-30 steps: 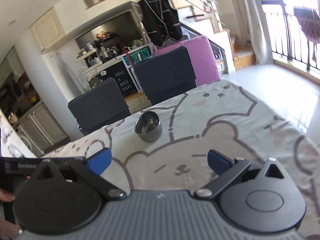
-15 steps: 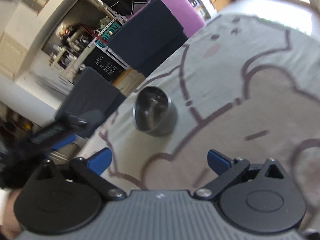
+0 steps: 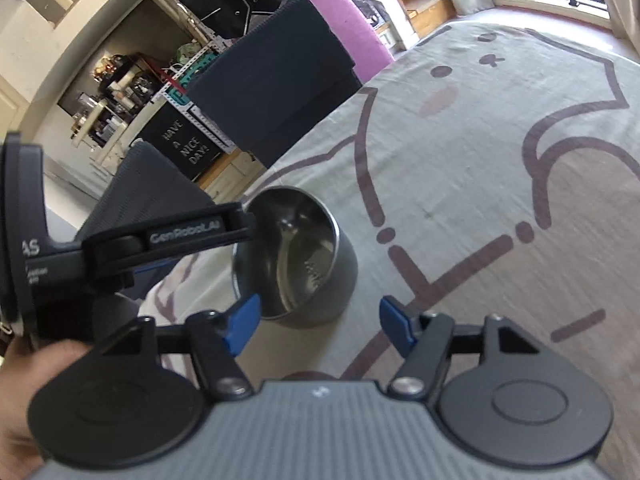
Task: Organize plates and bowls
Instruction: 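Move both open grippers to the small round steel bowl, then close both grippers on opposite sides of the steel bowl's rim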
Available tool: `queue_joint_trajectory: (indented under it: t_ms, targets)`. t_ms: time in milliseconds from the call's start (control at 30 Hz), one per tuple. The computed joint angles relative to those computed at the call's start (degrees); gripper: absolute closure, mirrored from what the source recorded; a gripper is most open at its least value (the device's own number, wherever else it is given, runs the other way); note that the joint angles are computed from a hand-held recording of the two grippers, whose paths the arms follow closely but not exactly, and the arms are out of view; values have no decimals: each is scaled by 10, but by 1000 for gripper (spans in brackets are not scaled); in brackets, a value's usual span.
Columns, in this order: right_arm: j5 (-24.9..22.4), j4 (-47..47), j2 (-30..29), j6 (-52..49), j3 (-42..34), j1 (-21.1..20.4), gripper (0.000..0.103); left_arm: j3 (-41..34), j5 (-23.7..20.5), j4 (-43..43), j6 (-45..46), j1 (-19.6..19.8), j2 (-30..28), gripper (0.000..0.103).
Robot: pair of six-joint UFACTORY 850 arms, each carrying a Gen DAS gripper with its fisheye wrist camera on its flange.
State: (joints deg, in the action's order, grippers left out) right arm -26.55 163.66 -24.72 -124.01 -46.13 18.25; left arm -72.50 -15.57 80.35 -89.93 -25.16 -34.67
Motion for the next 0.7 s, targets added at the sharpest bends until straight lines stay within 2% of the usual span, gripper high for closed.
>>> queue_joint_trajectory:
  t_ms: [133,167,233,367,500,567,600,633,667,700]
  targets:
    - [-11,22,-6,-27,1,5,35,-5,-10,18,-31,-1,-13,2]
    - [-15,31,-8,-37,0,6,37,-5,-14,29,-48,-2,-15,6]
    - [-16,48,-7,-61,2,8,45,-1,-21,48,-74,-2,-15,11]
    - [3,107,-6,-138,-1,13,50,13,-28,101,-134,-2,-6,11]
    - [9,102,-4,-160,-2,9,65,31,-26,131,-154,0,12,14]
    - [7,131,-3,-207,-2,10,73,43,-15,149,-173,3,22,26]
    - [5,124,-2,-210,-2,7,76,49,-11,149,-176,4,28,29]
    - [2,104,-3,-197,-2,3,80,54,-7,150,-181,4,31,37]
    - [-1,79,-5,-178,-4,-1,83,60,2,165,-199,6,35,49]
    - [-4,56,-7,-163,-7,-5,89,66,14,193,-231,8,40,55]
